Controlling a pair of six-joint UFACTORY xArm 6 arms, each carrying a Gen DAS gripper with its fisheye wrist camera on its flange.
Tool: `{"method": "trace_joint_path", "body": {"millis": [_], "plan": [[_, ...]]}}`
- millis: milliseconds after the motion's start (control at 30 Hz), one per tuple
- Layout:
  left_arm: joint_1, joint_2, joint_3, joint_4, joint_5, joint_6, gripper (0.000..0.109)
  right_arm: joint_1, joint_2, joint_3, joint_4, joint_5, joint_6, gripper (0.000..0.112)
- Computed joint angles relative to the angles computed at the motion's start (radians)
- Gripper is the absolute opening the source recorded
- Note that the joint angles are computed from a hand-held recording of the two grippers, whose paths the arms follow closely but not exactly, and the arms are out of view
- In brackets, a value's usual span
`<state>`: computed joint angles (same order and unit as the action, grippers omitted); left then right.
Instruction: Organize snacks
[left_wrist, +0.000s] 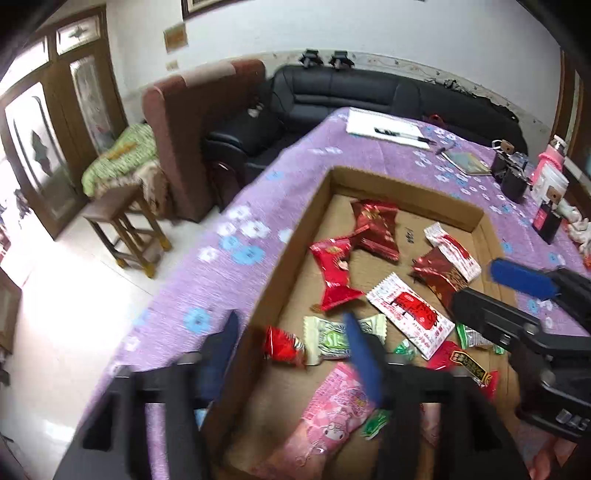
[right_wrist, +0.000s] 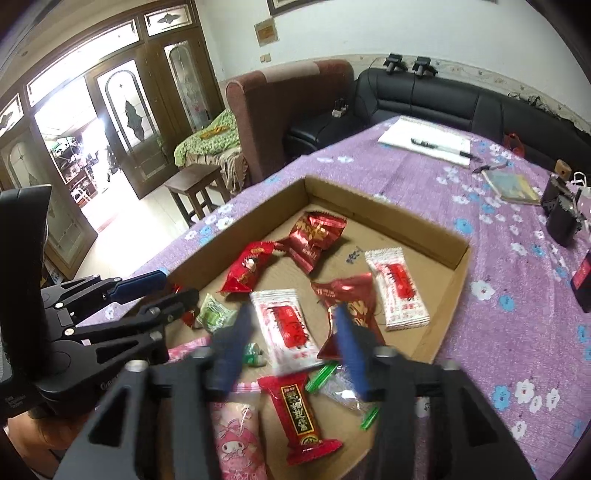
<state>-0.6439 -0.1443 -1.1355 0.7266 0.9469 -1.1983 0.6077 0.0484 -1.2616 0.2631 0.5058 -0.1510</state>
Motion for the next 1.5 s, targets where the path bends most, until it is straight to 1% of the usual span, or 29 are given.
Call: {"method": "trace_joint_path", "body": {"millis": [33,67,167,367,533,700,800,867,1133,1400,1500], "plan": [[-0.007,-0.005,-0.001,0.017,0.008,-0.011,0.082,0.001,-0.013,0.01,-0.011,-0.011,0.01,0.064],[-0.011,-0.015,0.004,0.026,0.006,-0.019,0.082,0.001,-0.027,0.021,-0.023,-0.023,0.019,0.068],[-0.024,-0.032,0.001,0.033,0.021,-0.033,0.082,-0.002,-0.057,0.041,-0.032,-0.038,0.029,0.072],[-0.063,-0.051,-0.006,0.047,0.056,-0.06,0.083,-0.011,-0.127,0.098,-0.038,-0.056,0.04,0.072],[-0.105,-0.059,-0.019,0.059,0.097,-0.079,0.092,-0.024,-0.201,0.167,-0.047,-0.071,0.057,0.072],[-0.137,-0.047,-0.042,0.047,0.113,-0.066,0.093,-0.046,-0.288,0.245,-0.045,-0.083,0.066,0.073],[-0.157,-0.032,-0.06,0.03,0.116,-0.041,0.095,-0.063,-0.34,0.293,-0.042,-0.089,0.069,0.074],[-0.179,-0.017,-0.077,0.041,0.139,-0.044,0.095,-0.073,-0.373,0.323,-0.039,-0.091,0.07,0.075],[-0.207,-0.014,-0.085,0.021,0.15,-0.061,0.095,-0.116,-0.489,0.431,-0.019,-0.091,0.074,0.076],[-0.238,-0.009,-0.106,0.034,0.201,-0.066,0.096,-0.129,-0.552,0.492,-0.014,-0.091,0.083,0.076],[-0.258,0.009,-0.135,0.049,0.249,-0.053,0.098,-0.131,-0.572,0.508,-0.017,-0.088,0.088,0.076]]}}
